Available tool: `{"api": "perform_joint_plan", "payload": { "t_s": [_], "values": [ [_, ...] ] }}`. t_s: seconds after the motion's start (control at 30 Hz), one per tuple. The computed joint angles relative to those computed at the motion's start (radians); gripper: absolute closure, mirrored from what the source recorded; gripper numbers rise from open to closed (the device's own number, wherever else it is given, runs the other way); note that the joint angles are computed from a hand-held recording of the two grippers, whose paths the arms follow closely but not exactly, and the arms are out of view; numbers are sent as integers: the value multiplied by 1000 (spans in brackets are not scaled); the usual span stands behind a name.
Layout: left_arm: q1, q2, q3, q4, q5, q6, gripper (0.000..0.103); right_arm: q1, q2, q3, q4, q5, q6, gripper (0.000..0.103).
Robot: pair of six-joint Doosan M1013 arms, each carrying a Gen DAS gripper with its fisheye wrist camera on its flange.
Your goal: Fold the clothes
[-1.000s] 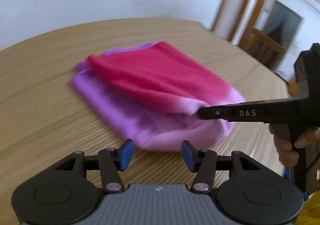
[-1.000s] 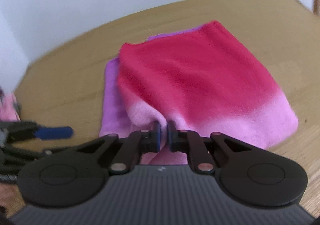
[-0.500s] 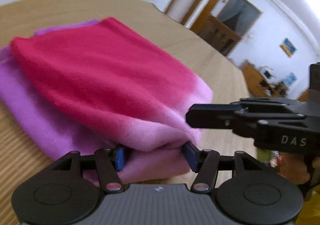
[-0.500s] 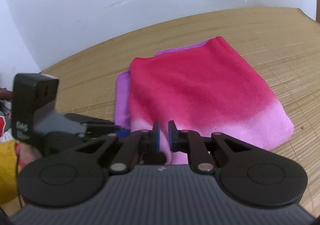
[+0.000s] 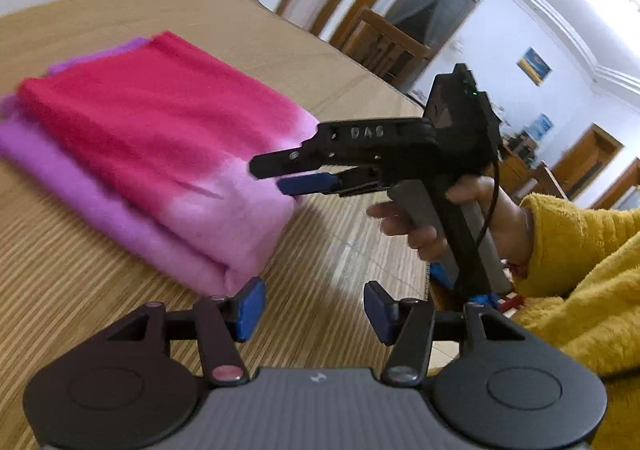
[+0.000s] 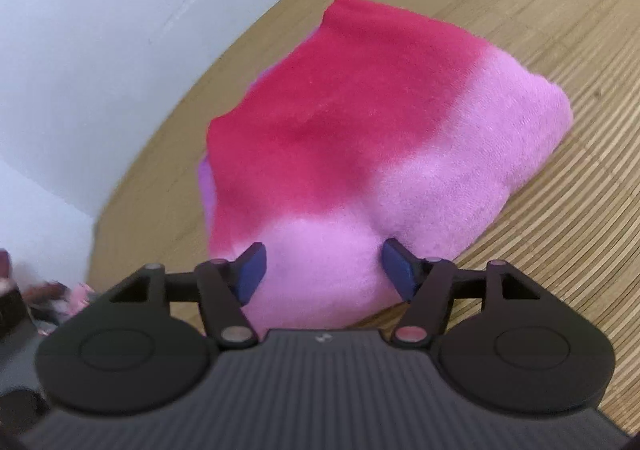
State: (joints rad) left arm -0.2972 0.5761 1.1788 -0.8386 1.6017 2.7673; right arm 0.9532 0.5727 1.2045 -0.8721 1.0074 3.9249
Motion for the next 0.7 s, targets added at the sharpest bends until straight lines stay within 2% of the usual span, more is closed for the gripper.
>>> {"api": "perform_joint_plan", "payload": {
  "t_s": [0.13,0.2,0.23,0.33,0.4,0.47,0.57,0.63,0.7],
  "values": [
    [11,-25,32,9,-97,-37,46,-5,-31,63,-37,-84,115,36],
    [-1,-30,39,20,-166,-74,46,-12,-38,53,27,-93,45,36],
    [-7,-31,43,11,-188,-82,46,-13,-36,35,56,-71,1,35],
    [-31,-32,59,-23,-270,-137,45,6,0,-53,58,98,-129,35],
    [-47,-16,50,2,-280,-213,47,13,23,-108,63,194,-220,35],
    [-61,-2,40,40,-267,-277,51,12,36,-142,85,248,-304,35],
    [-65,-37,89,76,-281,-204,52,14,44,-159,94,327,-392,35],
    [-65,-74,134,109,-319,-186,52,10,43,-153,91,376,-459,35],
    [-61,-102,160,145,-354,-245,52,9,35,-132,79,413,-506,35]
  ]
}}
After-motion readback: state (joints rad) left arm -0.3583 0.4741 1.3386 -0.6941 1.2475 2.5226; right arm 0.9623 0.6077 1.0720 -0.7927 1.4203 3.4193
